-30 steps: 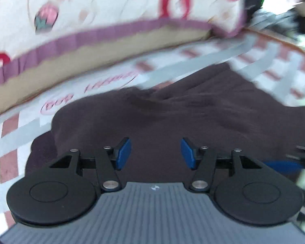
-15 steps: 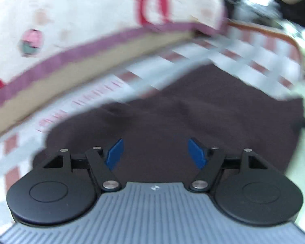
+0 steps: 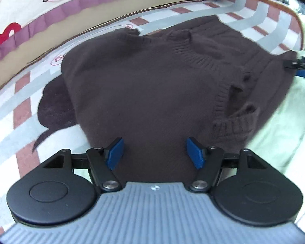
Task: Fold clothes
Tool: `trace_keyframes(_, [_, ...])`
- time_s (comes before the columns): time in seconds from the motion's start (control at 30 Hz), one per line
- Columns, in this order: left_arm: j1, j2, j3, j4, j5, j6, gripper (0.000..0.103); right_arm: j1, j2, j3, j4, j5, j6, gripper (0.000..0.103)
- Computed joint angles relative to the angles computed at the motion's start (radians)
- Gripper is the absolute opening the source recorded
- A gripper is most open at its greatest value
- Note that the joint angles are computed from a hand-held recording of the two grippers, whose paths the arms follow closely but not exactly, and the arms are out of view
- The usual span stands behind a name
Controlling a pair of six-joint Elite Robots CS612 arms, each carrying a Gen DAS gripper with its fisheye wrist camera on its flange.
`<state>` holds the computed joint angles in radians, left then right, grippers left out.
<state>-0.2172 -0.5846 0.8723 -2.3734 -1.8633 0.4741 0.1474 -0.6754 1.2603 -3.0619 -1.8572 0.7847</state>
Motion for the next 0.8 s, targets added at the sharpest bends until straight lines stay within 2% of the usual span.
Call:
trace_keyframes(0.13, [0.006,-0.001,0.018,-0.02,-0.051,-0.001,0.067,-0.021,0.008,-0.012,0.052,0.043,0.135,0.055])
trace_keyframes(0.23, [0.007,0.001,0.024,-0.033,-0.073,-0.017,0.067,-0.019,0.017,-0.047,0.122,0.026,0.116,0.055])
trace_keyframes(0.3, [0.008,0.001,0.026,-0.038,-0.083,-0.021,0.067,-0.003,0.021,-0.078,0.185,-0.04,-0.002,0.033])
trace_keyframes(0.33, [0.007,0.001,0.026,-0.038,-0.081,-0.025,0.067,0.007,0.022,-0.094,0.226,-0.082,-0.085,0.028])
trace_keyframes(0.43, [0.007,0.002,0.02,-0.027,-0.064,-0.032,0.068,0.046,0.031,-0.155,0.359,-0.227,-0.35,0.027])
trace_keyframes(0.5, [0.002,0.0,0.023,-0.029,-0.026,-0.023,0.068,0.063,0.042,-0.194,0.454,-0.296,-0.444,0.028])
trace_keyframes(0.63, [0.0,-0.003,0.023,-0.032,-0.015,-0.02,0.068,0.057,0.035,-0.191,0.454,-0.266,-0.402,0.03])
trace_keyframes(0.7, [0.0,-0.002,0.021,-0.034,-0.014,-0.019,0.068,0.054,0.04,-0.19,0.411,-0.27,-0.422,0.033])
trace_keyframes(0.73, [0.0,-0.001,0.016,-0.025,-0.016,-0.019,0.068,0.053,0.045,-0.19,0.385,-0.275,-0.44,0.037])
trace_keyframes(0.77, [0.001,0.0,0.011,-0.014,-0.018,-0.019,0.068,0.052,0.05,-0.19,0.358,-0.28,-0.458,0.048])
trace_keyframes(0.8, [0.001,0.001,0.006,-0.003,-0.02,-0.019,0.067,0.051,0.057,-0.191,0.323,-0.291,-0.483,0.053])
